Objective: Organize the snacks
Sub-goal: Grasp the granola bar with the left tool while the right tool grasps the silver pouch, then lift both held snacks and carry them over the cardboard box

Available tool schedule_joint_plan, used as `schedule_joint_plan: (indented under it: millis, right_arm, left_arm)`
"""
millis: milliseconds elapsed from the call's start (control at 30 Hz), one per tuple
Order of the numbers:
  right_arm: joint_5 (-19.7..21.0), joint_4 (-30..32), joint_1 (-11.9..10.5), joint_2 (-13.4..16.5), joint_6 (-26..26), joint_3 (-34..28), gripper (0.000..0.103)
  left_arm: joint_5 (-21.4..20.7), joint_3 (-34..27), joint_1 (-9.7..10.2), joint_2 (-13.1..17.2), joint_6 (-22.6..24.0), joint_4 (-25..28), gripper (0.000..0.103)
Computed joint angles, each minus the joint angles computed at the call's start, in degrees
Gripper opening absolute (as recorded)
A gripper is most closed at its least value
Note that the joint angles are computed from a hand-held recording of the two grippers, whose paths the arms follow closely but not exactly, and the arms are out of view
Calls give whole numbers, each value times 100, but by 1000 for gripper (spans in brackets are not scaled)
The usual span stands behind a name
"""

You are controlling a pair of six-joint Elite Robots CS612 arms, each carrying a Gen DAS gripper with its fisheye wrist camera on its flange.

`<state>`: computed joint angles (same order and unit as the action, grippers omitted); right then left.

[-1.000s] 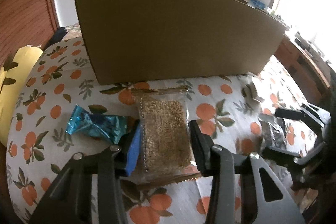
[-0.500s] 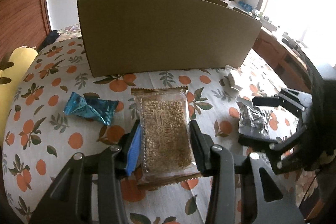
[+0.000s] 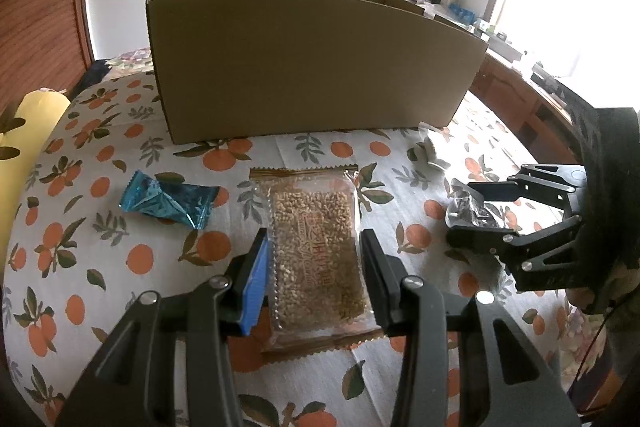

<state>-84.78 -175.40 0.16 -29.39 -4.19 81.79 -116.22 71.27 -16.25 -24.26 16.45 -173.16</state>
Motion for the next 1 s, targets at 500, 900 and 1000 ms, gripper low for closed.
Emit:
schedule_joint_plan:
  millis: [500,900,1000]
  right_arm:
    - [193,-579,-39,-204,199,368,59]
    - [196,-983,-11,-365,265,474,59]
    - [177,-1013,6,-382,262,473,59]
  left_arm:
    - [-58,92,-5,-63,-14,-159,43]
    - [-91,192,12,-208,13,-539,43]
    - [-108,211,12,-244,38,-594,43]
